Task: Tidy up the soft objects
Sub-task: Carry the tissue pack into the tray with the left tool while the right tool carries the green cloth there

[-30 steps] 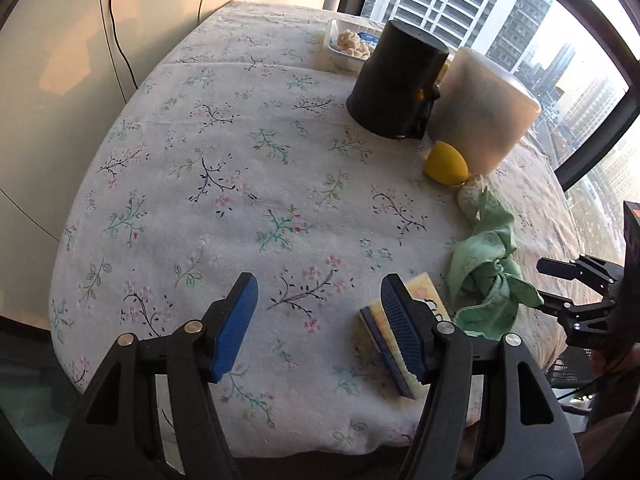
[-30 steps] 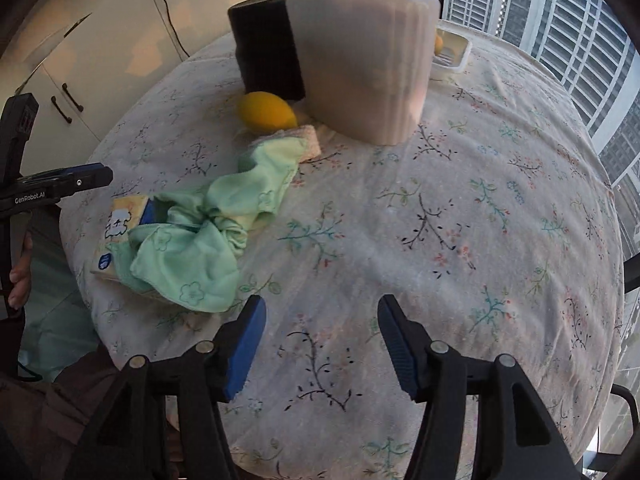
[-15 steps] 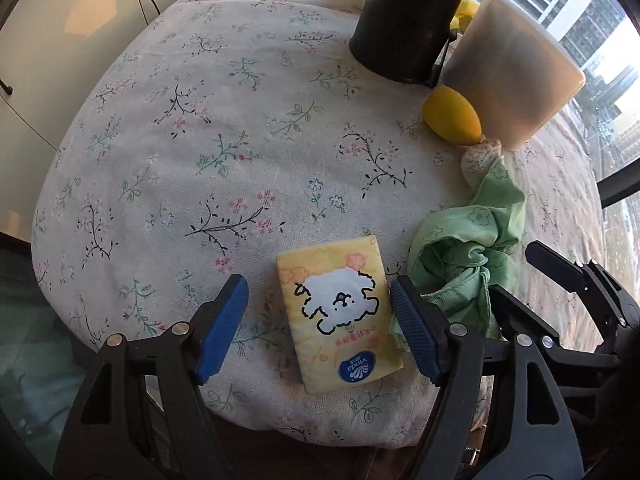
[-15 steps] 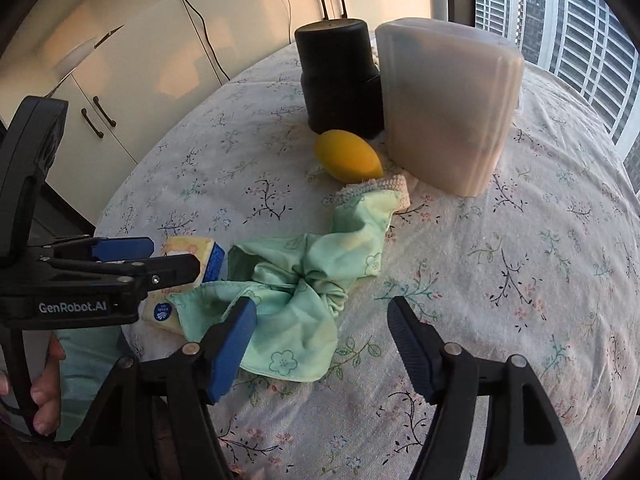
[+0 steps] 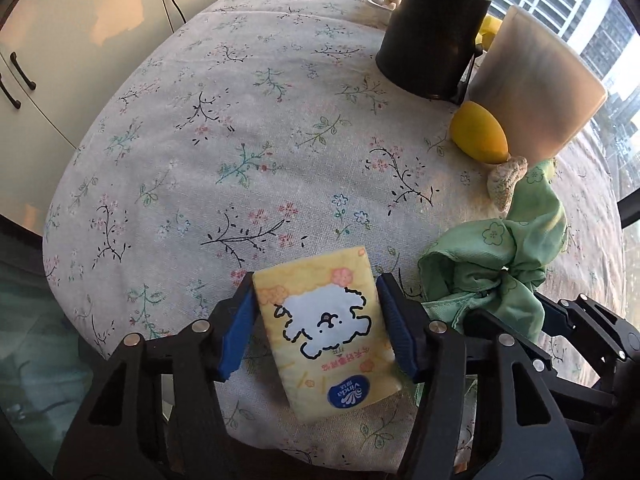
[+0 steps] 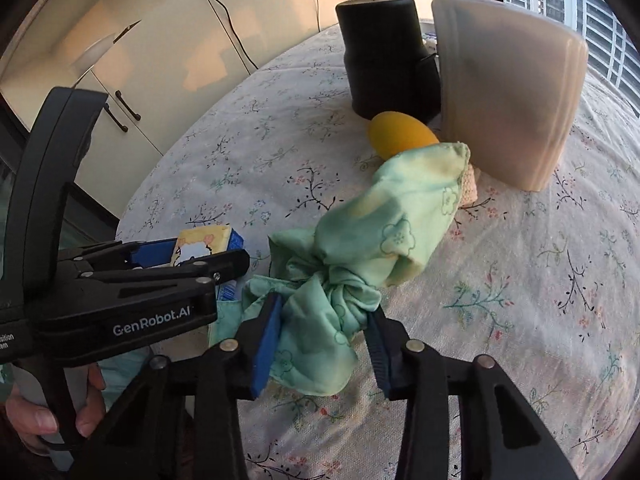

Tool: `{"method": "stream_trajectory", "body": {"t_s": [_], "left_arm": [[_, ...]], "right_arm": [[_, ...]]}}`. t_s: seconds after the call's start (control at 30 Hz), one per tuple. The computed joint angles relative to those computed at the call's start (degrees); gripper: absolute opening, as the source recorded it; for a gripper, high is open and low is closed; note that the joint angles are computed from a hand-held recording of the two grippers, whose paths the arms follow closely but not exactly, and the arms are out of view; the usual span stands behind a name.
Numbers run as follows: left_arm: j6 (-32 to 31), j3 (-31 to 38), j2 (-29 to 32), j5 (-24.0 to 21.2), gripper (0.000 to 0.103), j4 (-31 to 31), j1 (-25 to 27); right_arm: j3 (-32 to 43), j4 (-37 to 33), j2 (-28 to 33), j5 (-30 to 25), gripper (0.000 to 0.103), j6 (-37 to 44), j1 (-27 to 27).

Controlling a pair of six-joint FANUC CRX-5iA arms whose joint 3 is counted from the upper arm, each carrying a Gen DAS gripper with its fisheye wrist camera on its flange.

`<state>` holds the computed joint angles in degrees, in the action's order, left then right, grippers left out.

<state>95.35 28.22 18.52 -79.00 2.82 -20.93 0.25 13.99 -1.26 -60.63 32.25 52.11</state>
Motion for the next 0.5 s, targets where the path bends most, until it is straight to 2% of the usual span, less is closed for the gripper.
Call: {"method": "stream_trajectory", "body": {"t_s": [0.2, 0.5], "left_arm": [[-1.63, -1.08, -1.29, 1.71, 0.056, 0.14, 0.55], [-2.85, 2.11, 0.48, 3.14, 0.054, -0.71, 1.14]], "right_arm": [[-1.95, 1.62, -2.54, 0.39, 0.033, -3.39, 0.55], [-6.09, 4.30, -7.52, -2.46, 0.028, -11.19, 0.21]]}}
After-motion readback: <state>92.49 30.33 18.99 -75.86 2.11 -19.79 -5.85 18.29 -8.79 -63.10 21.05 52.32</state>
